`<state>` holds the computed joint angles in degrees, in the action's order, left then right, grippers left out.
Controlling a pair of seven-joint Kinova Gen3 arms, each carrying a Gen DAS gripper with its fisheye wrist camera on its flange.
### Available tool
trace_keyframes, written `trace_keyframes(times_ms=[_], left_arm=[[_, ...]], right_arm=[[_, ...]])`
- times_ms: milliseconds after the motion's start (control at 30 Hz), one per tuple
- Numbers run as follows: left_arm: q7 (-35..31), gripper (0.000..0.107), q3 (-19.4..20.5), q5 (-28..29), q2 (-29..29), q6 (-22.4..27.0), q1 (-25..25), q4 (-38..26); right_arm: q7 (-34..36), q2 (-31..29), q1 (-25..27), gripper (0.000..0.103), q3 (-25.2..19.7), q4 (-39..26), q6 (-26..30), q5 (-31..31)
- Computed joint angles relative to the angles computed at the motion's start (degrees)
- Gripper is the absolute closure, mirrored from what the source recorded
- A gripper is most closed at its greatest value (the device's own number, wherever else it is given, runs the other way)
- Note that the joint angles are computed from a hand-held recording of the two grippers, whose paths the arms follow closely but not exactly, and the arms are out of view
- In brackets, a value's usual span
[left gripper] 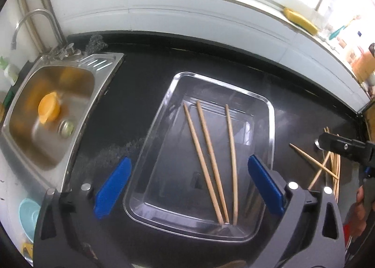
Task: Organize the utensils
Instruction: 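Move both open tools back over the chopstick pile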
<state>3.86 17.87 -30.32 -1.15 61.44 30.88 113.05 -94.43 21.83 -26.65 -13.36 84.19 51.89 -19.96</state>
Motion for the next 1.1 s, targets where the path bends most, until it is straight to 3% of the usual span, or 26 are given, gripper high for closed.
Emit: trace_keyframes(times_ms=[233,500,867,1100], left_arm=[[5.9,0.011,2.0,-2.0,0.4,-0.1,2.7,1.5],[2.6,0.011,1.9,-2.6,1.7,1.5,4.8,-1.9],[3.4,0.011,0.1,-4.9,11.9,5.6,13.2,-14.7],[-3.6,0.011,-2.7,-3.8,22.4,6.4,18.1,-27.9]], right_arm=[[4.8,-4.9,4.8,0.022,-0.1,7.2,-3.4,-4.3],[8.6,-12.0,9.2,0.021,3.6,12.9,-2.9,-2.9],[17.6,-16.3,18.7,0.021,9.8,17.9,-0.3,-0.2],[28.9,-16.0,25.1,0.021,12.7,19.4,0.9,0.4]])
